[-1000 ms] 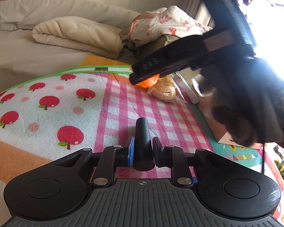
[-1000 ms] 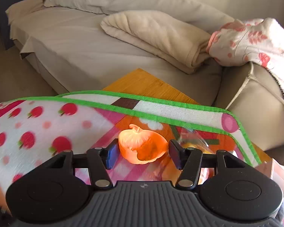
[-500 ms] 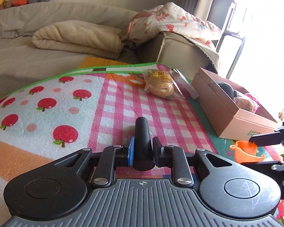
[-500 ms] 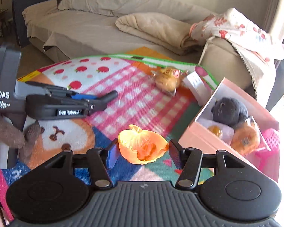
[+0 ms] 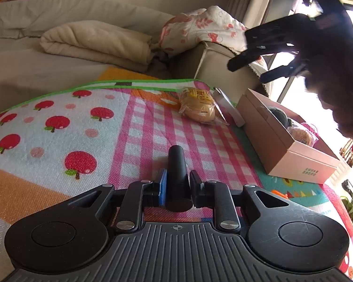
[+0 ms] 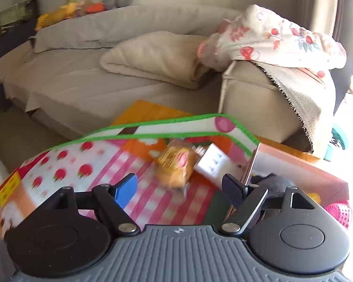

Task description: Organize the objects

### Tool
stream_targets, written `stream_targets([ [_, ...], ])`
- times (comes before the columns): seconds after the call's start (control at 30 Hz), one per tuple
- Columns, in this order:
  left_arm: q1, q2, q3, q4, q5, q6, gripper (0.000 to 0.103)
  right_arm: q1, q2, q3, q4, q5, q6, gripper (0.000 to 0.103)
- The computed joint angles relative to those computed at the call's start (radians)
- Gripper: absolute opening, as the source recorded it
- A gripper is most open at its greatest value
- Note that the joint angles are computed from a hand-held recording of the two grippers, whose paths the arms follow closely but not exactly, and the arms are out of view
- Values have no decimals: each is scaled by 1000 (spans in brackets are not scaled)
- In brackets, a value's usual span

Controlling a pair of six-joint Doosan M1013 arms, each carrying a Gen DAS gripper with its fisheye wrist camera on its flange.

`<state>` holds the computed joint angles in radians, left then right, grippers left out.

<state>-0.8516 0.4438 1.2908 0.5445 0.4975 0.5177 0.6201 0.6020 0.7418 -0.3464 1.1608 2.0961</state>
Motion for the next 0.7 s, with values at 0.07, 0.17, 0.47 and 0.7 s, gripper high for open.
stream_targets([
  [0.07, 1, -1, 2, -2, -6, -5, 24, -24, 107, -172, 7, 122, 34, 79],
  [0.17, 3, -3, 6, -11, -16, -8, 24, -40, 257, -408, -25, 285, 60, 79],
  [0.47, 7, -5, 11, -28, -32, -9, 24, -47, 201, -269, 133, 243, 55, 47],
  [0.7, 9, -6, 14, -36, -40, -6, 26, -10, 42, 5, 210, 133, -2, 37],
])
